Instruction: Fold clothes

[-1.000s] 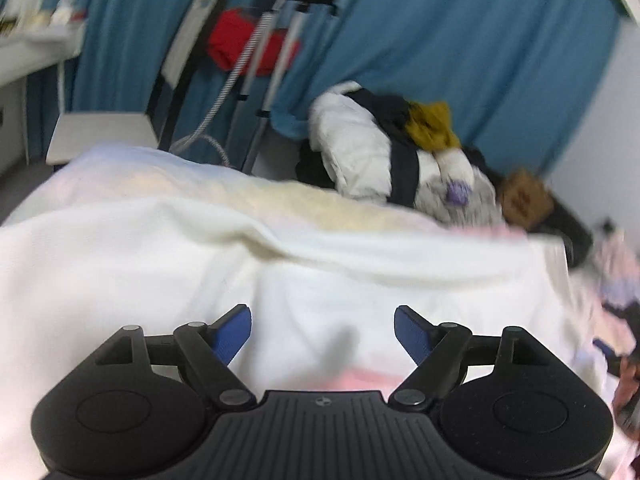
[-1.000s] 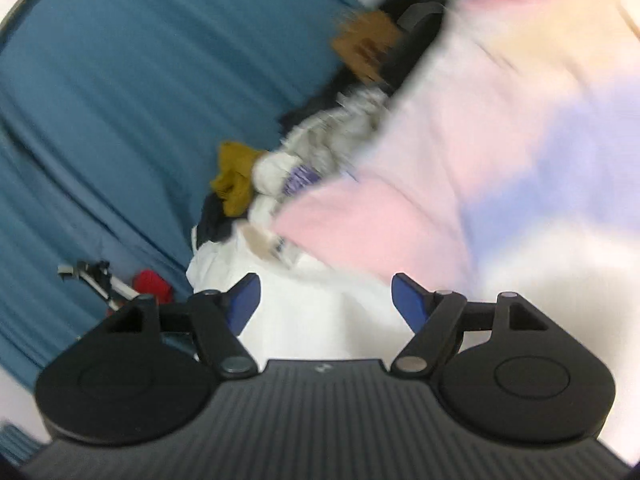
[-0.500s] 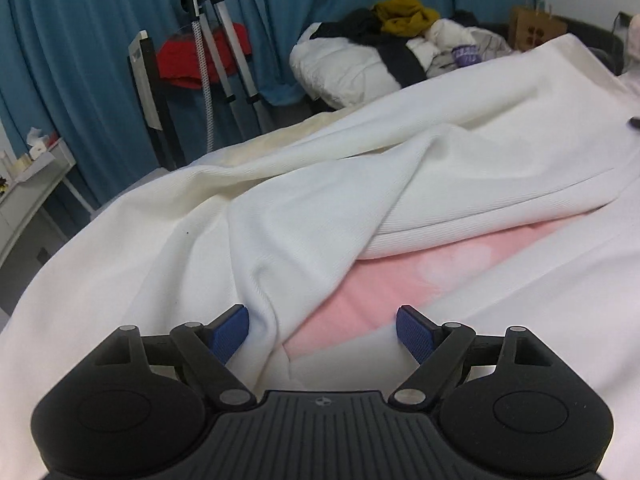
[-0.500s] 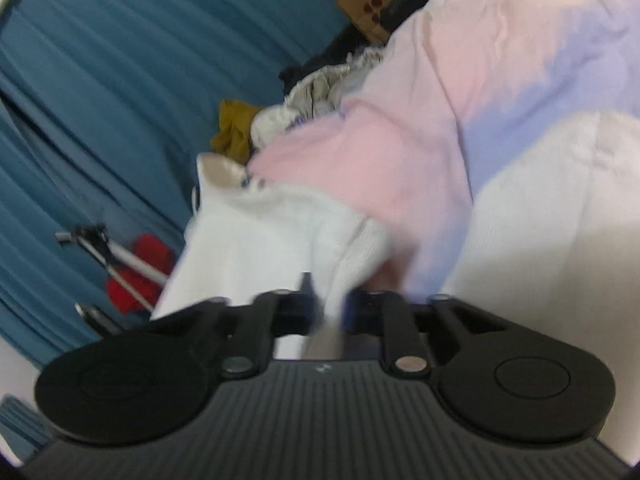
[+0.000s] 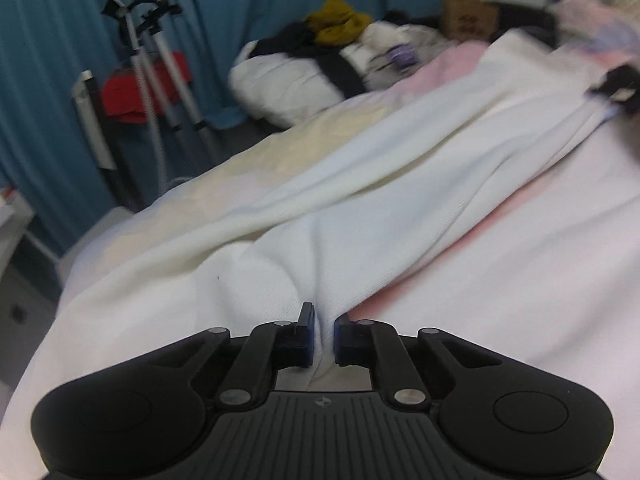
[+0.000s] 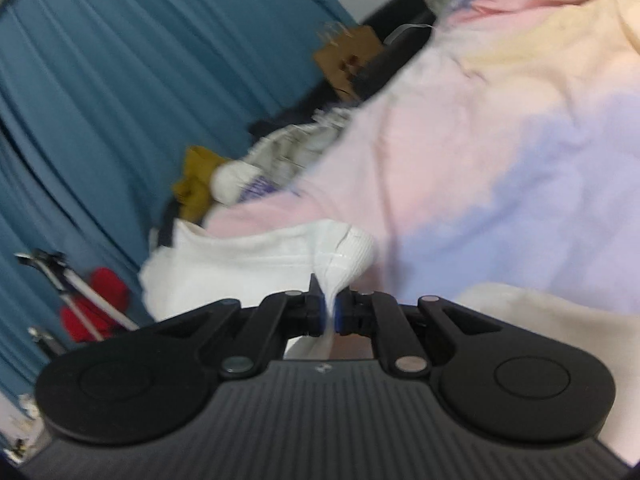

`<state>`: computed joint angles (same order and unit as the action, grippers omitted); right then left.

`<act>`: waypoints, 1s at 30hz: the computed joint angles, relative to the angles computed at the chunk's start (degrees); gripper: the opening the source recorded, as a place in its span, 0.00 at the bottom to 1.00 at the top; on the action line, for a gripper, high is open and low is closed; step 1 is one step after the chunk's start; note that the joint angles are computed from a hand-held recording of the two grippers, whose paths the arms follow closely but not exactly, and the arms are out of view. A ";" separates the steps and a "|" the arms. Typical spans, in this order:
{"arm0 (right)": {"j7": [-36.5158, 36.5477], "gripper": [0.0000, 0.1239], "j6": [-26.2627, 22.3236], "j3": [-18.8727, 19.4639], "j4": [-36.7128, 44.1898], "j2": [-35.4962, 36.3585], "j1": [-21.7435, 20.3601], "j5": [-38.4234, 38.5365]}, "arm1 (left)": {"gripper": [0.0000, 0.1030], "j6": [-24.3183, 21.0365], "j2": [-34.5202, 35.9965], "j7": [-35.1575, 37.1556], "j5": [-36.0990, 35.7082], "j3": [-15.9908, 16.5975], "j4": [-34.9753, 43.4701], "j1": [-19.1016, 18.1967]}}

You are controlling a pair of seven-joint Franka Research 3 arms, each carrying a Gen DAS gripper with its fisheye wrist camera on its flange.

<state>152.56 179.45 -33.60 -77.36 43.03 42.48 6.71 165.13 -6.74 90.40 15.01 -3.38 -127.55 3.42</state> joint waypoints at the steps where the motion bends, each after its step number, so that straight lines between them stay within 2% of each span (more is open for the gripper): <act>1: -0.43 0.06 -1.24 0.27 0.91 0.37 -0.39 -0.26 | 0.09 -0.62 -1.23 4.89 -5.28 1.27 -0.93 -1.67; 5: -3.88 0.08 -3.42 5.08 0.96 -1.15 -3.22 -3.14 | 0.14 0.35 -3.04 5.84 -8.48 1.45 -4.82 -2.19; 7: -4.33 0.09 -4.72 5.74 -0.52 -3.20 -3.03 -4.74 | 0.25 3.25 -3.52 3.27 -8.71 1.24 -6.81 -1.73; 8: -4.07 0.09 -5.35 5.50 -1.64 -4.52 -2.49 -5.76 | 0.27 4.56 -4.04 1.99 -9.29 1.34 -7.71 -1.75; 10: -3.48 0.10 -6.17 4.61 -4.86 -7.86 -0.85 -8.50 | 0.42 6.13 -5.84 0.95 -12.31 2.44 -9.50 -3.22; 11: -2.96 0.11 -6.18 3.52 -7.13 -9.78 0.65 -10.34 | 0.45 6.46 -7.18 -0.34 -12.44 2.27 -10.48 -3.22; 16: -0.60 0.11 -3.85 -0.68 -20.91 -21.00 8.42 -20.34 | 0.64 4.55 -17.01 -10.56 -8.69 -0.73 -16.01 -1.00; 17: -0.24 0.11 -3.55 -0.91 -23.19 -23.30 9.53 -22.23 | 0.65 3.45 -19.85 -12.59 -8.49 -0.86 -17.50 -1.07; 19: 0.53 0.11 -3.08 -1.14 -27.38 -27.87 11.49 -26.24 | 0.74 0.55 -26.36 -16.54 -8.61 -0.78 -20.74 -1.59; 22: 0.23 0.11 -1.50 1.10 -33.08 -34.75 11.83 -31.18 | 0.79 -5.25 -36.69 -22.60 -9.48 -0.54 -24.88 -2.66; 25: -0.49 0.11 -1.00 3.99 -37.89 -40.82 11.13 -35.23 | 0.81 -13.86 -47.49 -29.37 -12.79 1.44 -28.34 -4.32; 30: -0.04 0.11 -2.83 8.55 -43.28 -48.17 8.67 -39.39 | 0.82 -29.10 -62.71 -42.15 -16.87 4.44 -31.72 -1.61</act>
